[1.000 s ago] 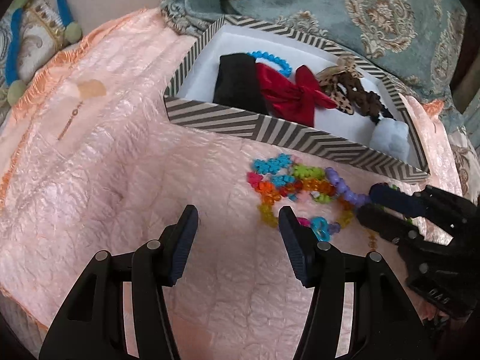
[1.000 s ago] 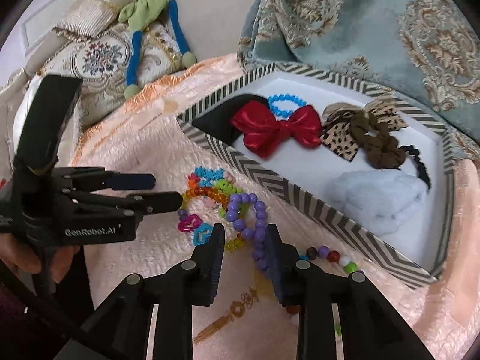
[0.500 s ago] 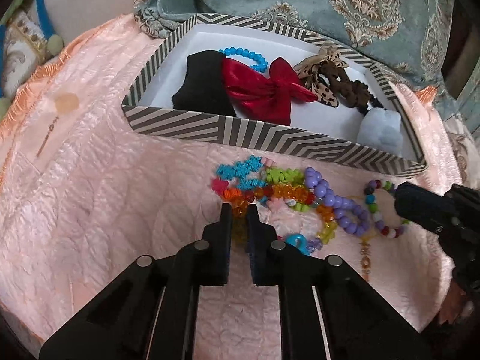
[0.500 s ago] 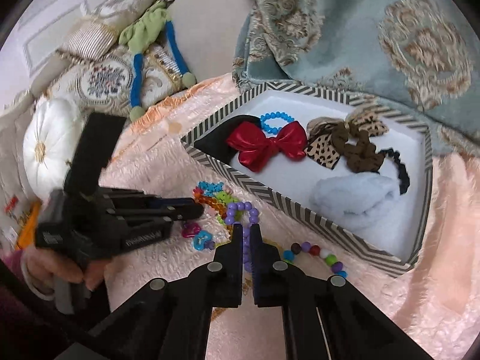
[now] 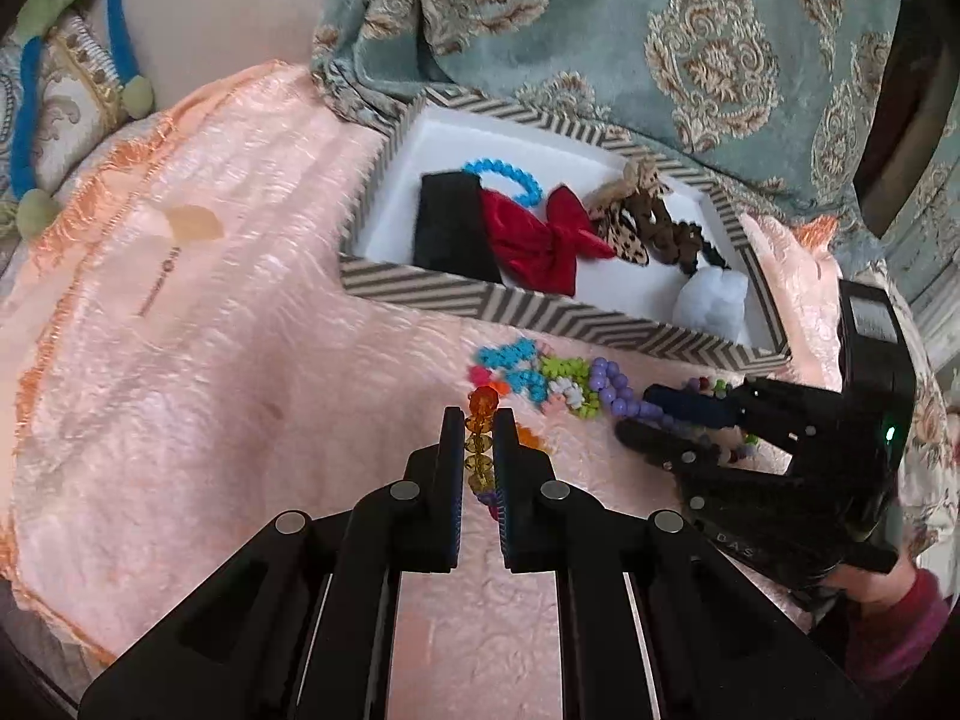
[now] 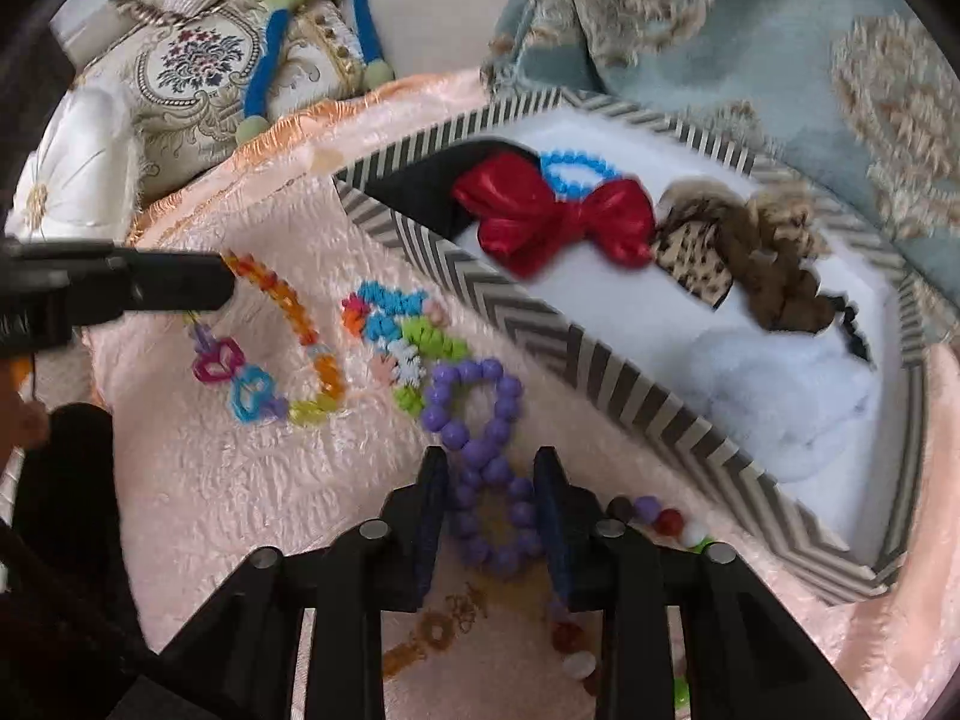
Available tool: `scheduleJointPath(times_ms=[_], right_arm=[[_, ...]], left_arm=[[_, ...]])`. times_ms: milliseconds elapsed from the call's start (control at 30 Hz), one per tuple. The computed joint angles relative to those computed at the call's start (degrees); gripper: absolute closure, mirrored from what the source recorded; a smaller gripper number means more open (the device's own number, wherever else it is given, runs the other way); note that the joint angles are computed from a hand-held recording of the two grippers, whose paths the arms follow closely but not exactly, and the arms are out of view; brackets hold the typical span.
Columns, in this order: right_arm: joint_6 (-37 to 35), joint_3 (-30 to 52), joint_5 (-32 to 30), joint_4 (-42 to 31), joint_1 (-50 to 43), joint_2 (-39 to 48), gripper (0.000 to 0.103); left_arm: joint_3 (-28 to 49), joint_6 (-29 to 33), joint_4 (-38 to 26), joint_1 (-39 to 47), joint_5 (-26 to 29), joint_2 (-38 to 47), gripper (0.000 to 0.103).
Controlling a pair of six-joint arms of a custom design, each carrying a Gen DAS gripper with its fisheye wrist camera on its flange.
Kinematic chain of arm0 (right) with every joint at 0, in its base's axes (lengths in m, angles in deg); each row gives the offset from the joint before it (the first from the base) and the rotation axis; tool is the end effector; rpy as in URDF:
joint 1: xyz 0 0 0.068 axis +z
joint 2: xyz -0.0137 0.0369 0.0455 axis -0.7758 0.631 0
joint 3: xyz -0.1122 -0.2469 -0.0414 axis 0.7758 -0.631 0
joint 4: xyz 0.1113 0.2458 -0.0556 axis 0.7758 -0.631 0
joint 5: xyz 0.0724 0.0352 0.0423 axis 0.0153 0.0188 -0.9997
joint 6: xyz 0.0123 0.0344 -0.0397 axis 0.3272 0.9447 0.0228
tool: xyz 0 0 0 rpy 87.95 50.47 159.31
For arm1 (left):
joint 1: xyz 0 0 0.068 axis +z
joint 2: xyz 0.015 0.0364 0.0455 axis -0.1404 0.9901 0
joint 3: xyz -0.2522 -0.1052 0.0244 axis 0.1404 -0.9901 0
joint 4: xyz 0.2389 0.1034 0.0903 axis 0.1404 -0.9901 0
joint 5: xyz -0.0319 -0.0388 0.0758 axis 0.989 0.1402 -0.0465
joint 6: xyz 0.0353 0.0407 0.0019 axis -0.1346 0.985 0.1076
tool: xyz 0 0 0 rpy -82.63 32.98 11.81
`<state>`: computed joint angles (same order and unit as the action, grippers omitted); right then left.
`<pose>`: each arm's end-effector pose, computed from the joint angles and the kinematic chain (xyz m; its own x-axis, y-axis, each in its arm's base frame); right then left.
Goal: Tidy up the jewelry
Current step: 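Grasp the orange-yellow bead bracelet with the left tool while the right tool grasps the purple bead bracelet, then carry both bracelets into the striped box while opening both tools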
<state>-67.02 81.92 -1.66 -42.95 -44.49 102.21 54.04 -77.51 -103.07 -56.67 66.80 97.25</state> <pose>0.3076 0.0476 0.1416 -0.6548 -0.4983 -0.5683 -0.6445 0.7608 0.0756 0.2579 -0.2766 0.1742 -0.8379 -0.1070 -0.5352 0.0068 0.9785 -0.2063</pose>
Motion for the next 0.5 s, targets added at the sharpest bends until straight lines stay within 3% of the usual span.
scheduleJointPath(times_ms=[200, 500], right_arm=[[2.07, 1.02, -11.38, -7.76, -5.71, -6.63, 0.095], [4.93, 4.36, -19.85, -18.06, -10.24, -15.90, 0.095]], left_arm=[[-0.62, 0.66, -1.70, -0.25, -2.26, -3.86, 0.095], [2.88, 2.00, -5.57, -1.20, -4.48, -6.00, 0.095]])
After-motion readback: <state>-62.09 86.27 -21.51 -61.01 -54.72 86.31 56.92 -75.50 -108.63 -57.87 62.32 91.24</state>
